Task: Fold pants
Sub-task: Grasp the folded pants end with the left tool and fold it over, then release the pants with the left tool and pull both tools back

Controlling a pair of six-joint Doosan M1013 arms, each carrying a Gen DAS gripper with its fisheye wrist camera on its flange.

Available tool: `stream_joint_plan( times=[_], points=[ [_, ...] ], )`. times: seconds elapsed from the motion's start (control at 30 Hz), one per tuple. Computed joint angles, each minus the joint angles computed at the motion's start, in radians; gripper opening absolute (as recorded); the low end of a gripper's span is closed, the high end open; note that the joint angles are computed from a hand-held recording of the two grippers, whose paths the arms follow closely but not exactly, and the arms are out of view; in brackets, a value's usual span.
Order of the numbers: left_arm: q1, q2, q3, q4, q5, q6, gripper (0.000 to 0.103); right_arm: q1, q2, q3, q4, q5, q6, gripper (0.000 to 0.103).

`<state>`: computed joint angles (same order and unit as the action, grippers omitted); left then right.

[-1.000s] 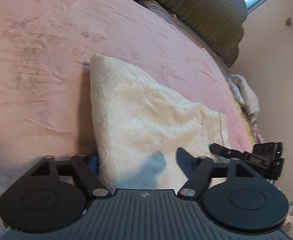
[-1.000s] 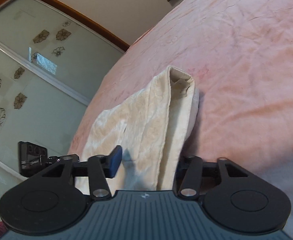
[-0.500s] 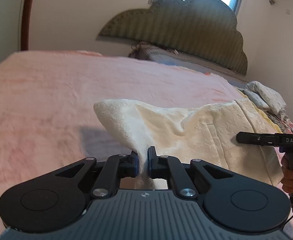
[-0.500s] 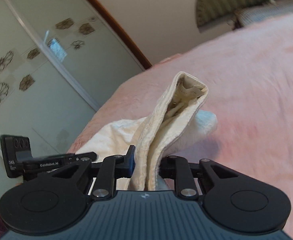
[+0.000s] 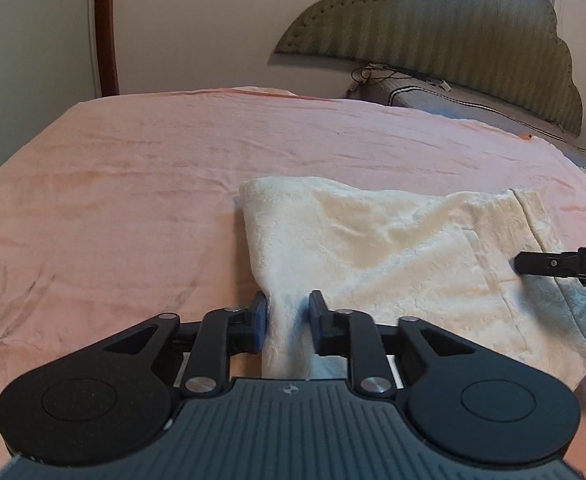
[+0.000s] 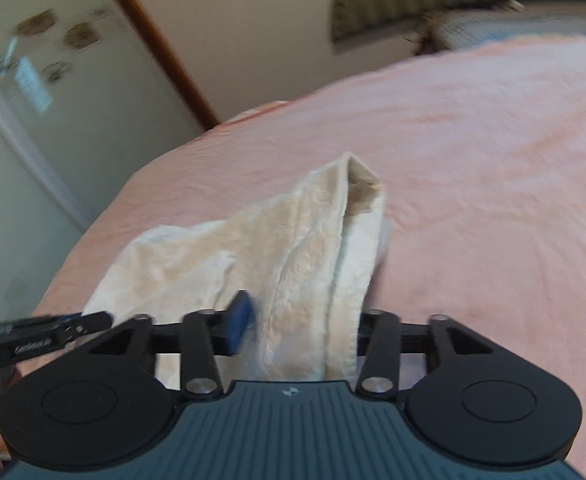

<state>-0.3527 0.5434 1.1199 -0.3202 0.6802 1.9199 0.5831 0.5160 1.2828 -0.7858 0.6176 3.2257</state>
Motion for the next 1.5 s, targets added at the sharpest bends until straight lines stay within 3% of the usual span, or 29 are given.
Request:
stream_joint_plan(
  times=[0.07, 0.1, 0.17, 0.2, 0.23, 0.27, 0.3, 0.33, 0.37, 0.43, 0.5, 0.53, 0.57, 0.63, 0.7, 0.77, 0.83, 0.87, 0.93, 1.03, 1.23, 1.33, 1.4, 1.5],
  points=[
    [0.001, -0.03, 0.036, 0.037, -0.033, -0.037, 0.04, 0.023, -0.024, 0.039, -0.09, 0.048, 0.139, 0.049],
    [0.001, -0.045, 0.055, 0.061, -0.049, -0.06, 0.045, 0.047, -0.024, 0.027, -0.129, 0.138, 0.143, 0.049],
    [0.006, -0.077, 0.093, 0.075, -0.048, -0.081, 0.06, 0.106, -0.01, -0.014, -0.217, 0.324, 0.048, 0.049],
    [0.009, -0.091, 0.113, 0.068, -0.046, -0.085, 0.065, 0.132, -0.007, -0.024, -0.263, 0.349, -0.009, 0.049],
    [0.013, -0.105, 0.135, 0.043, -0.048, -0.071, 0.066, 0.148, -0.014, -0.014, -0.288, 0.321, -0.042, 0.05],
    [0.011, -0.111, 0.147, 0.044, -0.044, -0.066, 0.066, 0.158, -0.028, 0.004, -0.298, 0.241, -0.067, 0.052],
    [0.005, -0.109, 0.148, 0.083, -0.028, -0.078, 0.067, 0.158, -0.04, 0.025, -0.286, 0.15, -0.099, 0.055],
    [-0.006, -0.105, 0.15, 0.135, -0.025, -0.103, 0.068, 0.159, -0.036, 0.017, -0.227, 0.111, -0.182, 0.06],
    [-0.012, -0.103, 0.155, 0.162, -0.036, -0.115, 0.068, 0.16, -0.022, -0.002, -0.166, 0.125, -0.27, 0.06],
    [-0.016, -0.105, 0.16, 0.202, -0.046, -0.166, 0.07, 0.164, 0.026, -0.069, -0.084, 0.263, -0.389, 0.06],
    [-0.008, -0.133, 0.181, 0.18, -0.058, -0.2, 0.065, 0.172, 0.045, -0.096, -0.093, 0.359, -0.331, 0.059],
    [-0.001, -0.153, 0.204, 0.128, -0.085, -0.163, 0.067, 0.181, 0.045, -0.106, -0.107, 0.384, -0.277, 0.06],
    [0.004, -0.175, 0.229, 0.086, -0.106, -0.132, 0.07, 0.19, 0.032, -0.091, -0.143, 0.362, -0.219, 0.062],
    [0.0, -0.197, 0.26, 0.092, -0.121, -0.144, 0.086, 0.204, 0.01, -0.052, -0.208, 0.281, -0.143, 0.063],
    [-0.016, -0.194, 0.268, 0.155, -0.119, -0.172, 0.088, 0.209, 0.02, -0.056, -0.191, 0.264, -0.163, 0.068],
    [-0.033, -0.175, 0.252, 0.243, -0.072, -0.23, 0.084, 0.203, 0.058, -0.106, -0.093, 0.347, -0.229, 0.068],
    [-0.025, -0.178, 0.255, 0.203, -0.032, -0.227, 0.075, 0.199, 0.084, -0.146, -0.012, 0.433, -0.238, 0.067],
    [-0.018, -0.188, 0.268, 0.161, -0.037, -0.202, 0.075, 0.212, 0.083, -0.146, -0.042, 0.456, -0.203, 0.068],
    [-0.015, -0.21, 0.297, 0.16, -0.064, -0.197, 0.077, 0.243, 0.068, -0.135, -0.106, 0.461, -0.146, 0.068],
    [-0.015, -0.24, 0.328, 0.172, -0.066, -0.216, 0.077, 0.288, 0.05, -0.122, -0.177, 0.458, -0.089, 0.089],
    [-0.015, -0.287, 0.39, 0.176, -0.047, -0.202, 0.082, 0.344, 0.089, -0.205, -0.137, 0.584, -0.101, 0.091],
    [-0.018, -0.303, 0.419, 0.225, -0.062, -0.239, 0.084, 0.361, 0.079, -0.196, -0.168, 0.531, -0.054, 0.092],
    [-0.019, -0.304, 0.425, 0.239, -0.06, -0.26, 0.086, 0.362, 0.074, -0.188, -0.201, 0.496, -0.046, 0.098],
    [-0.023, -0.304, 0.441, 0.267, -0.09, -0.297, 0.087, 0.359, 0.1, -0.214, -0.214, 0.566, -0.068, 0.102]
  ],
)
